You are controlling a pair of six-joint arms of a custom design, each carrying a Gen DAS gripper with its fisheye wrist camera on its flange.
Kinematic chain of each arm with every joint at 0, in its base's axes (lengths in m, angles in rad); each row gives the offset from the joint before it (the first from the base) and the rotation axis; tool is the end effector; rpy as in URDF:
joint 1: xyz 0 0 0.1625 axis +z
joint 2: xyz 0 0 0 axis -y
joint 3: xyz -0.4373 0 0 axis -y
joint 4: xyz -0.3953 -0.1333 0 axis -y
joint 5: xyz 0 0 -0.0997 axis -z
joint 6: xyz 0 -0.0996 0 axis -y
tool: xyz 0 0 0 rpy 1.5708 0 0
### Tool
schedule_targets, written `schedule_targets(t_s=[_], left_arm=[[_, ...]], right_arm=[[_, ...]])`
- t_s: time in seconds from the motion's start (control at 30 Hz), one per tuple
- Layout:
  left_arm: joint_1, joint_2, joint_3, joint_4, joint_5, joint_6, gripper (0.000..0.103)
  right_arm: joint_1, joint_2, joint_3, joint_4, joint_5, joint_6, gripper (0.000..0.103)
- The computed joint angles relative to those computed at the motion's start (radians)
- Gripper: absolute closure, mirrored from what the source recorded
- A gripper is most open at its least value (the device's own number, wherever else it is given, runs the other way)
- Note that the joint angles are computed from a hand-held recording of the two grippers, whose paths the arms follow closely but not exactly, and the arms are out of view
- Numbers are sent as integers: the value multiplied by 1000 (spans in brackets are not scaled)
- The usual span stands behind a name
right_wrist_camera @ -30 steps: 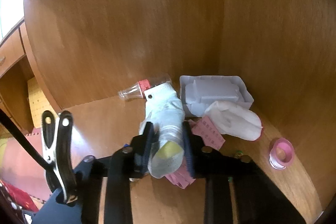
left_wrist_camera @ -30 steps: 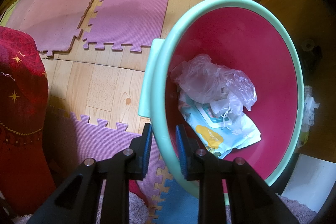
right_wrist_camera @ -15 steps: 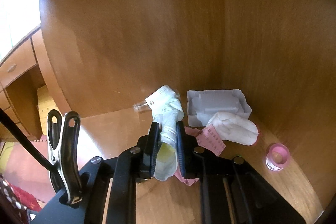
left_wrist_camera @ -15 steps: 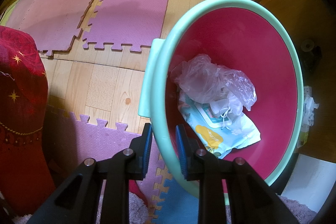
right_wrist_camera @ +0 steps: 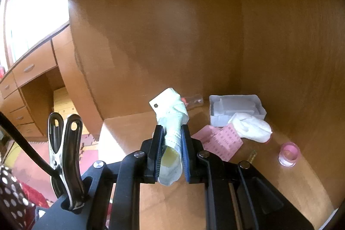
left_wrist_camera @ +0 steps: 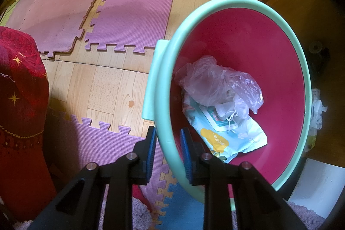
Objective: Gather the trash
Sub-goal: 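Lift the diaper with the right gripper and carry it over the bucket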
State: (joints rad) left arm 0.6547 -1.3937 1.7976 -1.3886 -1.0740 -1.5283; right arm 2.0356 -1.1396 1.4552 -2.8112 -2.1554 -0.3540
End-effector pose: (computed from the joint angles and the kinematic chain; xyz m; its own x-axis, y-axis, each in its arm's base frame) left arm -0.2668 -0.4327 0.3095 -0.6741 -0.4704 -0.5695 -0.2978 0.8786 -0.3732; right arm 0.3770 -0.5771 0.4667 -0.7910 -0.1677 0.5884 -0.5800 0.5117 -0.6338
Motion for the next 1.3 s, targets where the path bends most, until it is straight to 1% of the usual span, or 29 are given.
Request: schedule_targets(t_s=[0.57, 0.83, 1.3], left_arm=[[2, 1, -2, 0, 0, 2, 79], [0, 1, 1, -5, -1, 0, 79], [2, 2, 0, -5, -1, 1, 79]], right_arm=[[39, -93, 114, 30, 78, 15, 86], [52, -116, 144, 65, 106, 40, 86], [76, -155, 239, 134, 159, 78, 86]])
